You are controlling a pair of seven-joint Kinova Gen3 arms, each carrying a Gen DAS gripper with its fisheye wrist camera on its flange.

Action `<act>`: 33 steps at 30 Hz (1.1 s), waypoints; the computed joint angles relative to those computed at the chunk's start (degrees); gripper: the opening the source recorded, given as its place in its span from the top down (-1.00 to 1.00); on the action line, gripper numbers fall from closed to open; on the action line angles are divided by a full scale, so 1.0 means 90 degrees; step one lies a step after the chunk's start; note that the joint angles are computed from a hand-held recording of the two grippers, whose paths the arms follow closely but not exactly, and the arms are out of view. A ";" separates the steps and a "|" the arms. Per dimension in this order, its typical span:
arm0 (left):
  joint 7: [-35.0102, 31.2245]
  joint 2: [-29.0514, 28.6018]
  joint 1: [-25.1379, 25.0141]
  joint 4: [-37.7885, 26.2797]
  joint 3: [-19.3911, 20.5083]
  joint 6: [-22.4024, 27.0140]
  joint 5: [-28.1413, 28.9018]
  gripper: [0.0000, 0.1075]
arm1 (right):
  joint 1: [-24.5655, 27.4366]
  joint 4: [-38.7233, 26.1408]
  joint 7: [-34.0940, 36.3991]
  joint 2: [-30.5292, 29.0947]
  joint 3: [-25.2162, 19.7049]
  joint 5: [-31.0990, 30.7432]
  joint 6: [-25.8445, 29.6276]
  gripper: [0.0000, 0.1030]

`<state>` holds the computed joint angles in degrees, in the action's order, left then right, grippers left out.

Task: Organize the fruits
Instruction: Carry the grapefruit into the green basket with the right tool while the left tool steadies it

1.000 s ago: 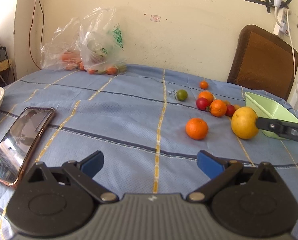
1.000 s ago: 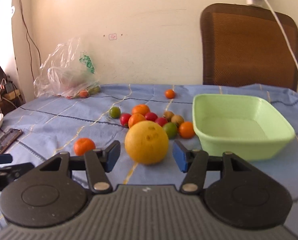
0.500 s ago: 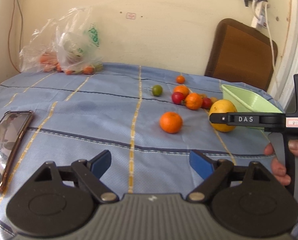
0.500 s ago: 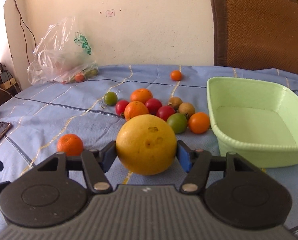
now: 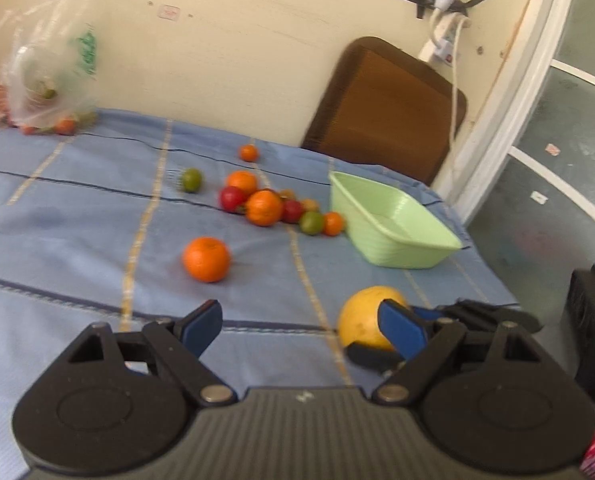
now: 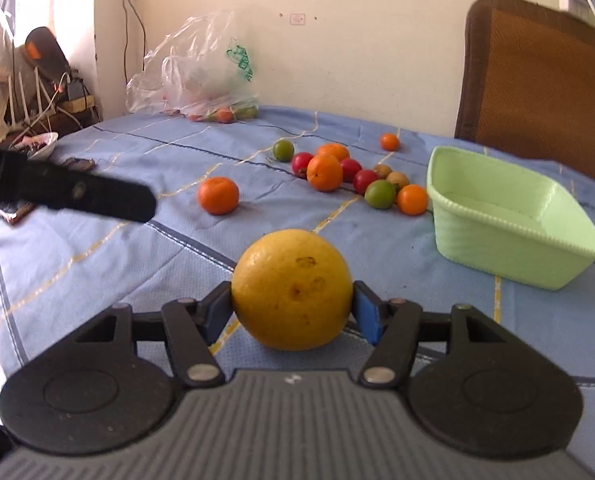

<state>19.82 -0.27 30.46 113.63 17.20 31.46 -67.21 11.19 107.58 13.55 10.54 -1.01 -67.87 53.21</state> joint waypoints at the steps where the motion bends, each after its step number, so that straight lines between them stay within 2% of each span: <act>1: -0.0201 0.0075 -0.0020 -0.0111 -0.0018 -0.0079 0.0098 -0.63 | 0.0006 0.0051 0.0073 -0.0001 -0.0011 -0.0095 -0.0038 -0.29; 7: -0.1750 0.0752 0.0134 -0.0993 -0.0106 -0.0036 0.0674 -0.62 | 0.0104 0.0191 0.0380 0.0098 0.0006 -0.0523 0.0073 -0.30; 8: -0.2009 0.0876 0.0275 -0.1140 -0.0258 -0.0019 0.0802 -0.60 | 0.0110 0.0193 0.0410 0.0113 0.0011 -0.0549 0.0093 -0.30; 10: -0.2527 0.1085 0.0280 -0.1390 -0.0305 0.0037 0.1178 -0.32 | 0.0119 0.0197 0.0461 0.0140 0.0021 -0.0582 0.0120 -0.34; 12: -0.2954 0.1171 0.0191 -0.1456 -0.0357 -0.0169 0.1600 -0.23 | 0.0142 0.0294 0.0560 0.0111 0.0034 -0.0642 0.0086 -0.43; 14: -0.3040 0.1120 0.0230 -0.1332 -0.0564 -0.0548 0.1801 -0.19 | 0.0159 0.0322 0.0623 0.0127 0.0055 -0.0683 0.0091 -0.44; 18: -0.3120 0.1046 0.0458 -0.1262 -0.0866 -0.0659 0.1990 -0.19 | 0.0128 0.0123 0.0189 0.0257 0.0082 -0.0332 0.0213 -0.41; 19: -0.3177 0.1036 0.0473 -0.1251 -0.0925 -0.0730 0.2089 -0.16 | 0.0163 0.0054 0.0145 0.0306 0.0062 -0.0263 0.0335 -0.26; 21: -0.3188 0.1005 0.0520 -0.1232 -0.1043 -0.0881 0.2173 0.01 | 0.0230 0.0045 0.0225 0.0345 0.0013 -0.0327 0.0422 -0.25; 22: -0.3209 0.1025 0.0610 -0.1304 -0.1124 -0.0821 0.2183 0.01 | 0.0256 0.0045 0.0206 0.0364 0.0002 -0.0374 0.0449 -0.24; 27: -0.3157 0.1166 0.0886 -0.1795 -0.1345 -0.0736 0.1613 0.01 | 0.0520 0.0236 0.0853 0.0377 -0.0004 -0.1428 0.0594 -0.24; 31: -0.3465 0.1539 0.0899 -0.2437 -0.1598 -0.1077 0.1522 0.01 | 0.0474 0.0070 0.1291 0.0412 0.0092 -0.2124 0.0421 -0.24; 33: -0.3928 0.1849 0.0646 -0.2875 -0.1457 -0.1181 0.1810 0.01 | 0.0399 -0.0182 0.1346 0.0538 0.0124 -0.2334 0.0178 -0.24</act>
